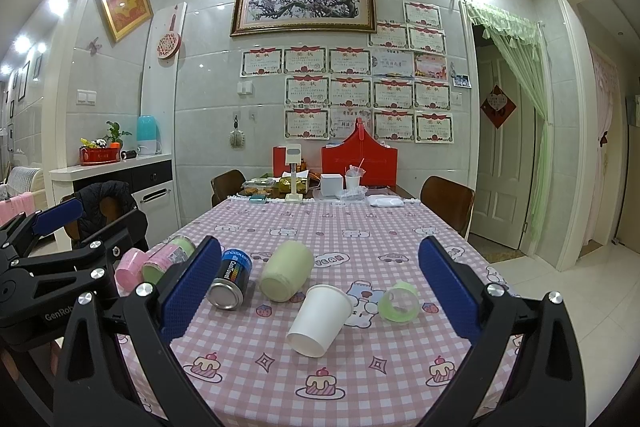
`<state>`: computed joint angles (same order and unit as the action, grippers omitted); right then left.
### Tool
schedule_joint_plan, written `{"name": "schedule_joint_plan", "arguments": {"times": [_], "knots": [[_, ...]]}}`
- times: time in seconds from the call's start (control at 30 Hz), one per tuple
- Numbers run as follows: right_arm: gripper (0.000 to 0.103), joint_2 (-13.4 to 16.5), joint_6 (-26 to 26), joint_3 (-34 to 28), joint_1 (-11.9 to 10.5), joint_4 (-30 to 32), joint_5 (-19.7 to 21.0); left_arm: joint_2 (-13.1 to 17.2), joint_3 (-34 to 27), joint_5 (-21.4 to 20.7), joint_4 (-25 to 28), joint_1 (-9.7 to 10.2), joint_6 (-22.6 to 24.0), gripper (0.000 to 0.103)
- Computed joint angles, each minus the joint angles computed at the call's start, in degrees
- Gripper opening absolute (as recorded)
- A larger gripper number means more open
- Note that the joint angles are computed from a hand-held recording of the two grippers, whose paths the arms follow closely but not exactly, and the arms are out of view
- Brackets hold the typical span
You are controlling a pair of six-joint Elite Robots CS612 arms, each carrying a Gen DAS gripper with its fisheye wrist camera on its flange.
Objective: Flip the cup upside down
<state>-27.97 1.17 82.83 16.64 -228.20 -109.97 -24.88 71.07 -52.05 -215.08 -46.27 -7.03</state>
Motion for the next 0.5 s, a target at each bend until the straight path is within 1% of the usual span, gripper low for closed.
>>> {"name": "schedule_joint_plan", "arguments": {"times": [0.3,0.33,0.5], "knots": [[0.095,0.1,0.1,-0.1,0.0,0.1,0.0,0.0,-0.3,0.0,0.5,-0.01,0.0,0.094],[0.095,0.2,0.0,-0.2,0.0,0.1,0.0,0.5,-0.8,-0.1,0.8,0.15,-0.1,0.094],[0.095,0.4,0.1,-0.4,0.0,0.3,0.0,0.6,-1.0,-0.2,1.0,0.29,-0.2,0.094]]}}
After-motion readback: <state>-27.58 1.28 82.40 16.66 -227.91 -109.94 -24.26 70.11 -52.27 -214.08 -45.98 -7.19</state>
